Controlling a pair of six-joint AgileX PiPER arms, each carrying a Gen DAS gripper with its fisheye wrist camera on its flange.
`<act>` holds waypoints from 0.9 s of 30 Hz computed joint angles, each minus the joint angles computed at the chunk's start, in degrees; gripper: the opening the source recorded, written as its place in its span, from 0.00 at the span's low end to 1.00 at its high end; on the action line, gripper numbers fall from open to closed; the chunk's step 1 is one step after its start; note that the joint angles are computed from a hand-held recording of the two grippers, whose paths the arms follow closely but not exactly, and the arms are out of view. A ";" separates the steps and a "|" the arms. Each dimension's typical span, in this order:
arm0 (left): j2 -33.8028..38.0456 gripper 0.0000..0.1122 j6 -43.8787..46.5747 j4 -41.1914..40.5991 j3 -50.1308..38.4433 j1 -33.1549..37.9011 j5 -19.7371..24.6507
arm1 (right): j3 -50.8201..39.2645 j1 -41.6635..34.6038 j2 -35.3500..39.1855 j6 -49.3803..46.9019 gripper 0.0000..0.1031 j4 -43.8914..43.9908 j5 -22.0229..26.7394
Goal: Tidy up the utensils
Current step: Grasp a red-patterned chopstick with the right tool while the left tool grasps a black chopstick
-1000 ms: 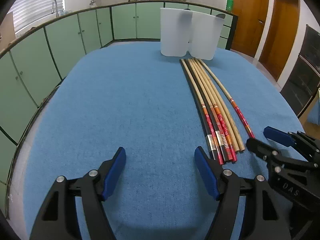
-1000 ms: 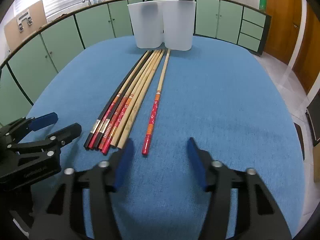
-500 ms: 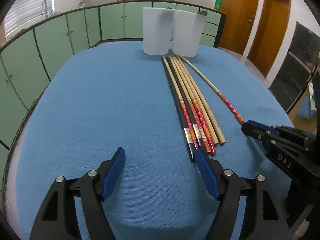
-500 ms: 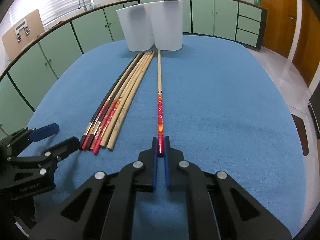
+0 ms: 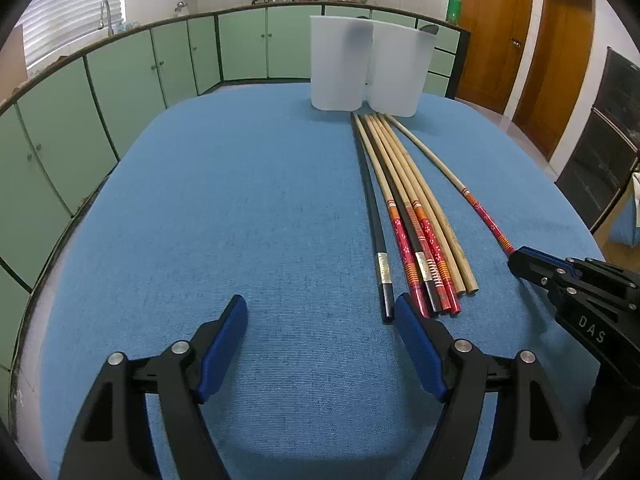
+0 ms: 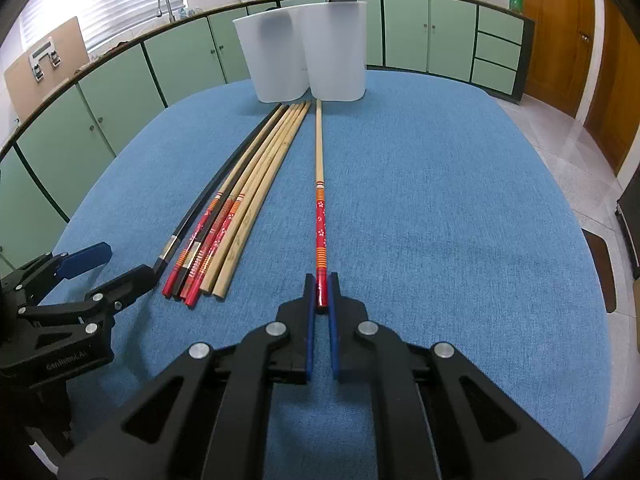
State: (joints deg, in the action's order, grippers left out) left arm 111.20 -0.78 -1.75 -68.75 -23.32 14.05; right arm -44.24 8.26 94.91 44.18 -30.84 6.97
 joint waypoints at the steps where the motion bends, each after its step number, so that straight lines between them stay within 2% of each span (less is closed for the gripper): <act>1: 0.10 0.68 -0.74 0.74 -0.23 -0.14 0.21 | 0.06 0.00 -0.02 -0.04 0.06 0.04 -0.03; 5: 0.50 0.70 -2.73 2.62 -0.77 -0.48 0.49 | 0.02 0.13 0.00 0.74 0.06 -0.62 0.01; 10: 0.69 0.68 -9.51 9.52 -1.06 -1.37 1.04 | -0.24 0.50 0.13 2.90 0.06 -2.64 0.47; 17: 0.37 0.59 -13.68 12.87 -0.35 -1.55 0.34 | -0.75 1.22 0.59 7.88 0.06 -7.59 1.31; 23: 0.30 0.36 -10.42 9.75 -0.03 -1.67 -0.59 | -1.31 2.68 0.94 14.82 0.07 -14.92 3.19; 27: 0.17 0.18 -1.88 1.20 0.02 -1.29 -0.95 | -1.02 1.38 0.76 8.32 0.05 -8.32 1.52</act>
